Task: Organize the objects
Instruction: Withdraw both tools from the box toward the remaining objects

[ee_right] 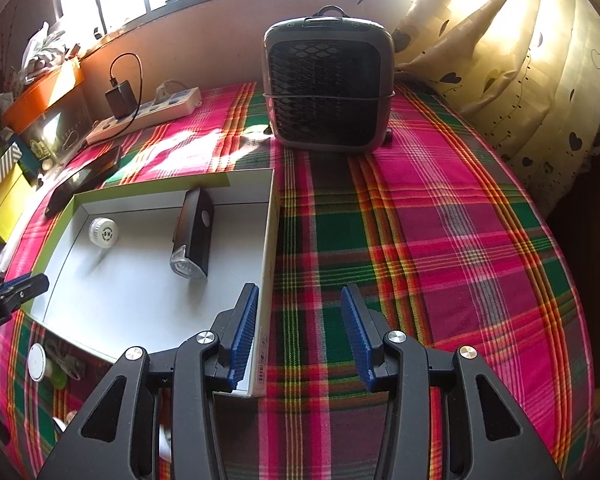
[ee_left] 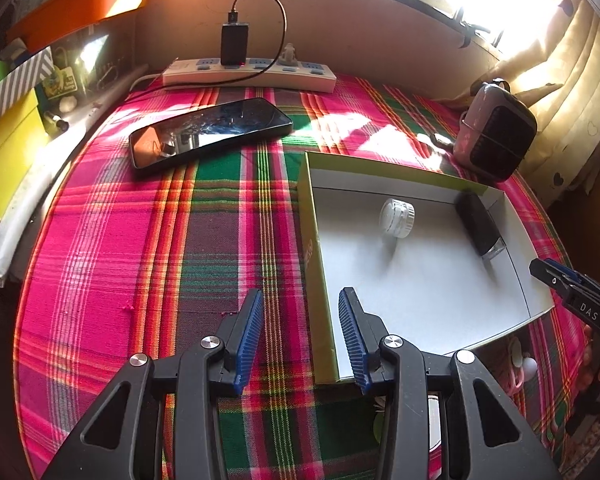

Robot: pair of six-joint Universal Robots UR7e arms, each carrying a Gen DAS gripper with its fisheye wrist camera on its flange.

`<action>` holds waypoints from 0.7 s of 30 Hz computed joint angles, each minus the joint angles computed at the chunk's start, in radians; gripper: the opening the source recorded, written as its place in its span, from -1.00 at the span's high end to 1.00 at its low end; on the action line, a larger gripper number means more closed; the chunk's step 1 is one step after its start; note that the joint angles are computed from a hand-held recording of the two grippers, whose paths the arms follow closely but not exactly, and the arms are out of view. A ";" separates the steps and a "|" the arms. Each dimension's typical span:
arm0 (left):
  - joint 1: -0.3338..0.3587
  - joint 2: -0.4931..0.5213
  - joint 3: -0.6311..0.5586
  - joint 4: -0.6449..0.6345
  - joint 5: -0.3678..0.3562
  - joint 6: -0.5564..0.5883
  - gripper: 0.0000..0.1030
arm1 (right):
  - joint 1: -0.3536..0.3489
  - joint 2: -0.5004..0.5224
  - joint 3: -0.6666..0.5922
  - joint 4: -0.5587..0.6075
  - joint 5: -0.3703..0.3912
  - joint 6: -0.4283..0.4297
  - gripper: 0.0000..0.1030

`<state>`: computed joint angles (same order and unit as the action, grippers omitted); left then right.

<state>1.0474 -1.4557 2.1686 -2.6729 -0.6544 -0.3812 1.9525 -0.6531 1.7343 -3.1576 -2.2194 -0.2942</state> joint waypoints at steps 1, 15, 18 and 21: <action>0.001 -0.003 0.001 0.011 0.000 -0.015 0.27 | -0.001 0.000 -0.001 0.002 0.001 -0.001 0.14; -0.035 -0.006 0.032 0.013 0.060 -0.021 0.27 | -0.011 -0.009 0.009 -0.006 0.025 -0.015 0.12; -0.052 -0.007 0.042 0.008 0.084 -0.011 0.27 | -0.007 -0.016 0.024 -0.029 0.041 -0.020 0.12; -0.066 -0.015 0.054 0.014 0.099 -0.028 0.27 | -0.002 -0.022 0.039 -0.041 0.047 -0.031 0.12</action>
<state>0.9809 -1.4705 2.2223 -2.6589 -0.5552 -0.4090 1.9509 -0.6754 1.7730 -3.1982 -2.1725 -0.3250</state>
